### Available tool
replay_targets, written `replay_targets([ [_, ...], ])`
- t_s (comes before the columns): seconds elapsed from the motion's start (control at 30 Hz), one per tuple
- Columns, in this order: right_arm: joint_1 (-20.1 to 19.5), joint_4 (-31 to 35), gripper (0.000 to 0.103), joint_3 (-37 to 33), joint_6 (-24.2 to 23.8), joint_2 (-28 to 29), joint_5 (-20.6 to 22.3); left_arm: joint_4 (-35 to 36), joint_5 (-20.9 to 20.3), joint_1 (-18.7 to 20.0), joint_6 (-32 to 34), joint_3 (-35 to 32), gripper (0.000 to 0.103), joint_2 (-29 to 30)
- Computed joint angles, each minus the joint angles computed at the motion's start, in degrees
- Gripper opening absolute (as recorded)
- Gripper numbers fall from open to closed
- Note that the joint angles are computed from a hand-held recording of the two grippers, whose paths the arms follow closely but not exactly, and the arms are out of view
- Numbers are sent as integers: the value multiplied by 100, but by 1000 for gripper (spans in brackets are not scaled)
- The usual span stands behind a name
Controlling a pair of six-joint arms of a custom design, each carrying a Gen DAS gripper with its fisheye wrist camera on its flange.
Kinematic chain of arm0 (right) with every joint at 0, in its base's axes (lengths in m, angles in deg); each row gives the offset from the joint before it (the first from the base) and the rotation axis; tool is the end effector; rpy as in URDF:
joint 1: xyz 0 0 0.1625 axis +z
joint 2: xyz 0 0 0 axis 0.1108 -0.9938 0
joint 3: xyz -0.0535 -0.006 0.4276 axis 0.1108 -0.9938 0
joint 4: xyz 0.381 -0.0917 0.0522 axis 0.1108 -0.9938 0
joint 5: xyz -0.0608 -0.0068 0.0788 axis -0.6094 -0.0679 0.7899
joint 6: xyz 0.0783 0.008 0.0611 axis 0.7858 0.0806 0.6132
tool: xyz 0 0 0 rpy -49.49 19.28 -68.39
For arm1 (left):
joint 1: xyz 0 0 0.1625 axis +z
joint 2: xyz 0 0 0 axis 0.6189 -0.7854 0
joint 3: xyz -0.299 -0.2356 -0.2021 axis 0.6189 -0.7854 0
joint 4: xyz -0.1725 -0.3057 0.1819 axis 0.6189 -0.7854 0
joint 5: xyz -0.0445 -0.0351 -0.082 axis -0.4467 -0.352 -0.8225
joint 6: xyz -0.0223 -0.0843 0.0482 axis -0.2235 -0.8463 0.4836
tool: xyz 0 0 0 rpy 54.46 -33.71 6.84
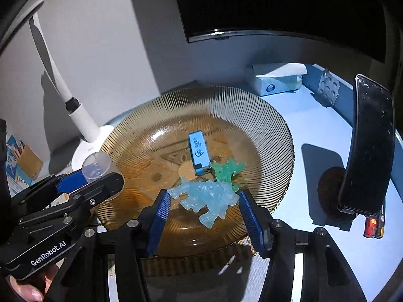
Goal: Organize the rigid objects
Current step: 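Carry the cup and the pale-blue toy into the bowl and open both grippers, then move both grippers back from the bowl to the pile of items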
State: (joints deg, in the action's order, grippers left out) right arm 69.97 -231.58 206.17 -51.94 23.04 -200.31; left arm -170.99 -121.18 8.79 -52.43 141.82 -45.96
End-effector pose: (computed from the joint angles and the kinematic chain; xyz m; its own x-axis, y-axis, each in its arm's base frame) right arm -0.0350 -0.5594 0.2490 -0.8089 0.1836 0.5585 -0.2672 0.7314 -0.6275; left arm -0.3338 -0.6205 -0.0957 -0.6738 0.5737 -0.4657 0.7279 0.6238 -0.2846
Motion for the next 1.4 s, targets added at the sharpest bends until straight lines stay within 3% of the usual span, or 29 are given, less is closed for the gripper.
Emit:
replay_targets([
  [0.2, 14, 113, 56, -58, 0, 31, -102, 99, 37, 21, 14, -140, 43, 111],
  [0.3, 41, 42, 61, -59, 20, 30, -178, 147, 127, 22, -64, -122, 58, 76],
  [0.33, 48, -17, 62, -51, 19, 27, -192, 166, 87, 37, -93, -101, 70, 36],
  [0.37, 54, -92, 62, -25, 22, 5, -197, 104, 41, 44, -107, -32, 74, -23],
  [0.6, 198, -794, 62, 361, 119, -369, -37, -1114, 29, -92, 63, 1074, 74, -870],
  [0.83, 730, -1293, 62, 755, -2, -651, 82, -2537, 695, -429, 219, 2417, 74, -1963],
  [1.07, 1539, -1725, 62, 1051, -351, -633, 71, -3486, 1415, -693, 272, 3421, 74, -2934],
  [1.2, 1925, -1779, 62, 1085, -498, -490, 34, -3841, 1872, -819, 349, 3848, 74, -3307],
  [1.4, 2238, -1612, 62, 989, -617, -3, -41, -3941, 2191, -743, 231, 4342, 74, -3686],
])
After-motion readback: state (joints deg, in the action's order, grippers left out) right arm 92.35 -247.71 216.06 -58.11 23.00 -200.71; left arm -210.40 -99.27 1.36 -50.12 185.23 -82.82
